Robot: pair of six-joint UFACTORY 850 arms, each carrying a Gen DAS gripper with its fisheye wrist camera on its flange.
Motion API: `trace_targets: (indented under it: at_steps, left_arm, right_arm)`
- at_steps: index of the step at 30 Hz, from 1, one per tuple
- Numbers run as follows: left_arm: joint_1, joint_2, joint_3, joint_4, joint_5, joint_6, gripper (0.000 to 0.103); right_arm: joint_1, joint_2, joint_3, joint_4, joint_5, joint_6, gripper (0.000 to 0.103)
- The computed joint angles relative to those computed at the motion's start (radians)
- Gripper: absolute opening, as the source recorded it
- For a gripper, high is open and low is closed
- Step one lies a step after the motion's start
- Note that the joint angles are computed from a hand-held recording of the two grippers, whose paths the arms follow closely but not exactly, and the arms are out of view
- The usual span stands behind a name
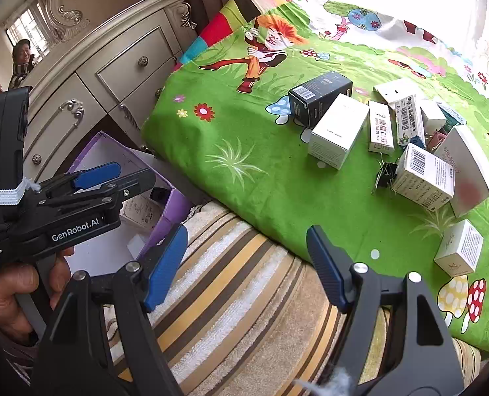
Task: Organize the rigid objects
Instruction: 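Move both open tools back over the boxes on the bed, then grasp the white SL box with the left tool while the right grasps the white text-printed box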
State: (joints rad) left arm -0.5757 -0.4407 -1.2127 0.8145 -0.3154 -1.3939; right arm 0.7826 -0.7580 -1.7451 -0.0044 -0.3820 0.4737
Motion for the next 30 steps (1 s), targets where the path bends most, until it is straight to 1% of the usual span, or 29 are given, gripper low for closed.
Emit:
trace_targets:
  at_steps: [3, 7, 9, 12, 18, 20, 22, 24, 26, 30]
  left_arm:
    - [-0.009, -0.011, -0.013, -0.007, -0.001, 0.015, 0.067]
    - [-0.016, -0.041, -0.052, -0.111, -0.007, 0.128, 0.067]
    - [-0.022, -0.053, -0.072, -0.127, -0.011, 0.155, 0.067]
    - [-0.034, -0.068, -0.099, -0.134, -0.016, 0.178, 0.067]
    - [-0.052, -0.111, -0.156, -0.23, -0.036, 0.302, 0.067]
    - [-0.056, -0.122, -0.173, -0.234, -0.044, 0.319, 0.067]
    - [-0.061, -0.134, -0.192, -0.235, -0.051, 0.329, 0.067]
    - [-0.063, -0.146, -0.215, -0.259, -0.047, 0.36, 0.067]
    - [-0.067, -0.161, -0.244, -0.273, -0.032, 0.384, 0.067]
    - [-0.08, -0.215, -0.333, -0.302, -0.034, 0.458, 0.067]
  right_arm:
    - [-0.01, 0.023, 0.039, -0.041, 0.012, 0.056, 0.077]
    - [-0.026, 0.057, 0.097, -0.105, 0.023, 0.137, 0.077]
    - [-0.037, 0.075, 0.128, -0.147, 0.027, 0.19, 0.077]
    - [-0.055, 0.11, 0.185, -0.232, 0.037, 0.299, 0.077]
    - [-0.085, 0.17, 0.284, -0.454, 0.032, 0.595, 0.077]
    - [-0.091, 0.186, 0.308, -0.553, 0.022, 0.721, 0.077]
    - [-0.095, 0.188, 0.312, -0.623, -0.008, 0.8, 0.077]
    - [-0.1, 0.176, 0.3, -0.638, -0.042, 0.828, 0.077]
    - [-0.109, 0.169, 0.297, -0.626, -0.054, 0.835, 0.077]
    - [-0.121, 0.16, 0.295, -0.614, -0.073, 0.848, 0.077]
